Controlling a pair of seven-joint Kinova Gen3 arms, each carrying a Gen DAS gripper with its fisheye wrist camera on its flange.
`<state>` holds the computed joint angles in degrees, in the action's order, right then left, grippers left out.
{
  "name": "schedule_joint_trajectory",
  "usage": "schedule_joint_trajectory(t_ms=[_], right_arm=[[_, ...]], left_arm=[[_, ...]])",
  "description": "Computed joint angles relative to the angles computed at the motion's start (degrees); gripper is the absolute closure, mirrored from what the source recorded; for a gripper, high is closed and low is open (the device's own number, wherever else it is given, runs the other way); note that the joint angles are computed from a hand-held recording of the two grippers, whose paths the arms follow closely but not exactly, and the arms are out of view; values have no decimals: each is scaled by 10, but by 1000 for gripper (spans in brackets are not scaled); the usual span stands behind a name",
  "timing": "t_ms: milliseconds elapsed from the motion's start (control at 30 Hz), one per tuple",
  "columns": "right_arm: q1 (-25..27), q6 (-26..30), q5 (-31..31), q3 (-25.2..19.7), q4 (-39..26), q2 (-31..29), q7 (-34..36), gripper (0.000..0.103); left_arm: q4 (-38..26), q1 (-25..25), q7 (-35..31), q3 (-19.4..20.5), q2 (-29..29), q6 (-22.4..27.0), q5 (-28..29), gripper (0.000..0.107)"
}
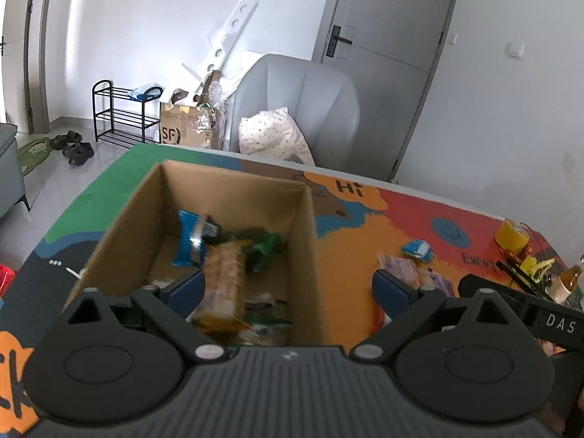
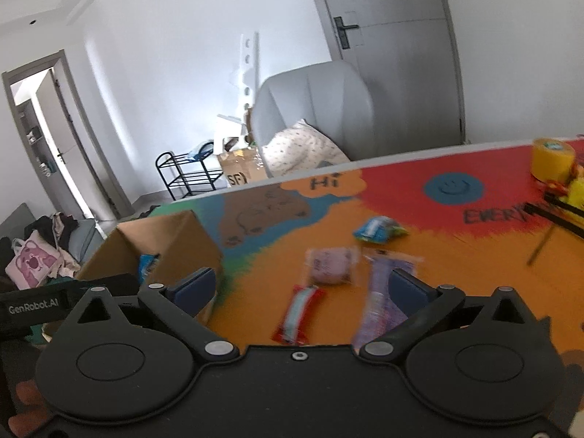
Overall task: Organize snacks
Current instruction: 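Withdraw both open grippers from the box back toward the snacks, then close the left gripper on the red bar while the right gripper grasps the purple-wrapped bar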
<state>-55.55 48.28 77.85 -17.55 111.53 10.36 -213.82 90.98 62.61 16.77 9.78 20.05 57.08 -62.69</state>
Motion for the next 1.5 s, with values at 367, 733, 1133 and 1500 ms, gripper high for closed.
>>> schedule_joint_trajectory(t_ms=[367,733,1133,1500], right_arm=[[45,-41,-9,-10,73,-52,-33,0],[77,-85,3,-9,99,-51,-54,0],[97,-138,60,8,96,-12,-94,9],[99,-153,53,24,70,25,-57,38]], left_arm=[[-75,24,-65,-11,38,-3,43,10],[-140,60,-101,-49,83,20,60,12],[-169,54,-140,-58,107,-25,74,39],[-198,39,-202,-89,147,-77,149,55]])
